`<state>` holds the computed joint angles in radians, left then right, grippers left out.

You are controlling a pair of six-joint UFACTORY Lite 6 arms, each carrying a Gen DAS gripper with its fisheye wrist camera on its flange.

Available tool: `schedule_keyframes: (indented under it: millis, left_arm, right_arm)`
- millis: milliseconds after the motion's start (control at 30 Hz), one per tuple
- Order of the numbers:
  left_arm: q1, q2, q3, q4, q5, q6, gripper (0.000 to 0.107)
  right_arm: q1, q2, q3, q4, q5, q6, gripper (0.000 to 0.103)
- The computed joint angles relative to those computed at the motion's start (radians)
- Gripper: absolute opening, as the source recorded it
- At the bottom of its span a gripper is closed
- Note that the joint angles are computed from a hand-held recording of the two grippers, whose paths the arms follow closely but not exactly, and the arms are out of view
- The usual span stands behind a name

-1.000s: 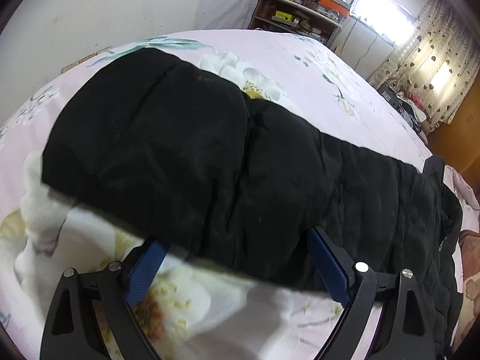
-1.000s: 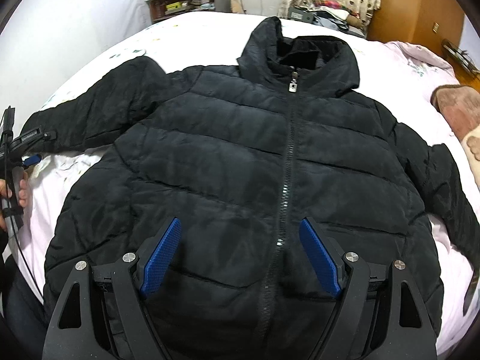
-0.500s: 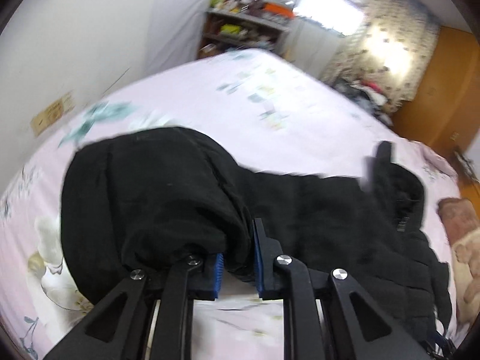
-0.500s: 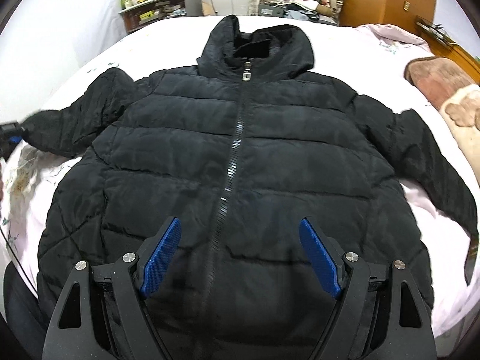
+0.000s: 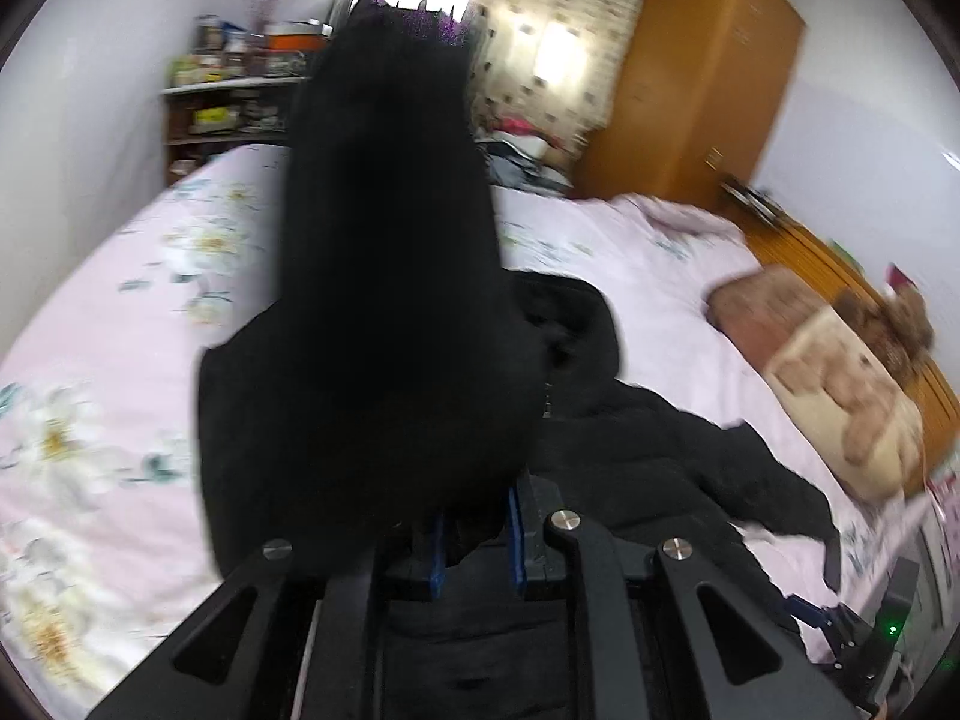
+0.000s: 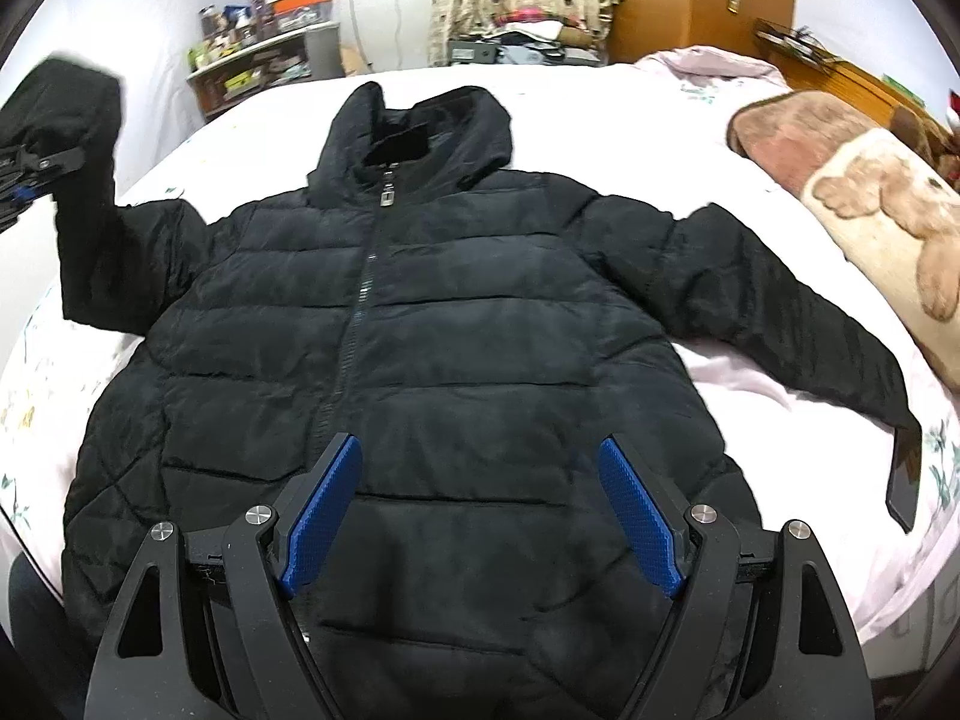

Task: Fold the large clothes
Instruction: 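Lift the sleeve with the left tool and fold it across the jacket body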

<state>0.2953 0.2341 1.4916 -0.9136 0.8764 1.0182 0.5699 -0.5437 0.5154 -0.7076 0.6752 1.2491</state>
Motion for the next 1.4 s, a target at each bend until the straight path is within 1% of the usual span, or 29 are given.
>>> schedule_keyframes:
  millis: [133,267,333,367,400,433,467,500,533,567,633,667,733,767,800,867,933,967,1000,1067,1100,1133,1200,1233,1267,1300,1333,1400]
  left_arm:
    - [-0.137,0.045,-0.031,0.004,-0.045,0.002,0.016]
    - [-0.23,0.144,-0.041,0.0,-0.084,0.017,0.016]
    - [-0.274,0.22,-0.013,0.0,-0.097,0.013,0.016]
    - [-0.293,0.217,-0.045,-0.005,-0.105,0.016,0.016]
    - [-0.334,0.234,-0.04,0.004,-0.118,-0.022,0.018]
    - [-0.359,0.267,-0.022,0.017,-0.118,-0.056,0.021]
    - [-0.377,0.294,-0.004,0.03,-0.103,-0.087,0.026]
    - [-0.379,0.308,0.001,0.029,-0.076,-0.095,0.028]
    - [-0.378,0.314,-0.003,0.019,-0.052,-0.09,0.035]
    - [-0.384,0.294,-0.035,-0.005,-0.042,-0.074,0.047]
    - [-0.343,0.254,-0.055,-0.056,0.041,-0.025,0.063]
    - [-0.337,0.243,-0.055,-0.083,0.07,-0.008,0.067]
    - [-0.293,0.205,-0.048,-0.108,0.155,0.026,0.069]
    - [-0.263,0.179,-0.047,-0.122,0.175,0.057,0.069]
    - [-0.235,0.166,-0.035,-0.129,0.174,0.082,0.069]
    - [-0.159,0.168,0.001,-0.136,0.124,0.13,0.069]
    - [-0.113,0.245,0.105,-0.053,0.016,0.052,0.068]
    - [-0.1,0.302,0.169,0.001,-0.013,-0.002,0.067]
    - [-0.088,0.369,0.237,0.049,-0.032,-0.052,0.067]
    - [-0.08,0.5,0.365,0.132,-0.042,-0.141,0.056]
    - [-0.085,0.542,0.399,0.157,-0.041,-0.165,0.055]
    - [-0.097,0.557,0.39,0.162,-0.055,-0.16,0.055]
    - [-0.137,0.536,0.307,0.155,-0.128,-0.106,0.055]
    - [-0.165,0.521,0.272,0.175,-0.178,-0.109,0.055]
    - [-0.185,0.516,0.246,0.188,-0.223,-0.11,0.055]
    - [-0.194,0.509,0.222,0.188,-0.26,-0.097,0.055]
    - [-0.203,0.499,0.189,0.178,-0.296,-0.079,0.056]
    - [-0.195,0.51,0.189,0.151,-0.305,-0.056,0.056]
  right_arm:
    - [-0.085,-0.06,-0.052,0.043,-0.026,-0.072,0.081]
    - [-0.198,-0.087,-0.107,0.094,-0.09,-0.162,0.081]
    - [-0.246,-0.086,-0.128,0.119,-0.123,-0.204,0.081]
    - [-0.267,-0.087,-0.136,0.133,-0.137,-0.226,0.081]
    - [-0.289,-0.084,-0.143,0.148,-0.154,-0.249,0.081]
    - [-0.306,-0.078,-0.145,0.158,-0.168,-0.264,0.081]
    - [-0.318,-0.075,-0.148,0.164,-0.18,-0.275,0.081]
    - [-0.333,-0.072,-0.148,0.176,-0.193,-0.294,0.081]
    - [-0.342,-0.067,-0.148,0.179,-0.204,-0.3,0.081]
    - [-0.35,-0.062,-0.144,0.181,-0.214,-0.307,0.081]
    - [-0.362,-0.043,-0.13,0.183,-0.234,-0.317,0.081]
    - [-0.364,-0.026,-0.12,0.174,-0.247,-0.308,0.081]
    - [-0.371,0.013,-0.096,0.168,-0.276,-0.307,0.081]
    - [-0.377,0.048,-0.076,0.168,-0.298,-0.311,0.081]
    - [-0.38,0.082,-0.054,0.165,-0.316,-0.311,0.081]
    - [-0.385,0.149,-0.01,0.157,-0.356,-0.312,0.081]
    - [-0.382,0.224,0.044,0.1,-0.383,-0.264,0.081]
    - [-0.384,0.27,0.079,0.06,-0.398,-0.232,0.081]
    - [-0.388,0.312,0.111,0.027,-0.412,-0.208,0.081]
    - [-0.392,0.41,0.19,-0.042,-0.432,-0.162,0.081]
    - [-0.394,0.459,0.231,-0.071,-0.44,-0.147,0.081]
    - [-0.399,0.519,0.284,-0.087,-0.455,-0.152,0.081]
    - [-0.41,0.622,0.376,-0.133,-0.477,-0.14,0.08]
    - [-0.417,0.687,0.437,-0.129,-0.479,-0.16,0.075]
    - [-0.427,0.743,0.488,-0.083,-0.484,-0.22,0.065]
    - [-0.442,0.808,0.549,-0.015,-0.489,-0.304,0.06]
    - [-0.455,0.885,0.614,0.011,-0.481,-0.346,0.057]
    - [-0.478,1.005,0.709,0.071,-0.445,-0.42,0.057]
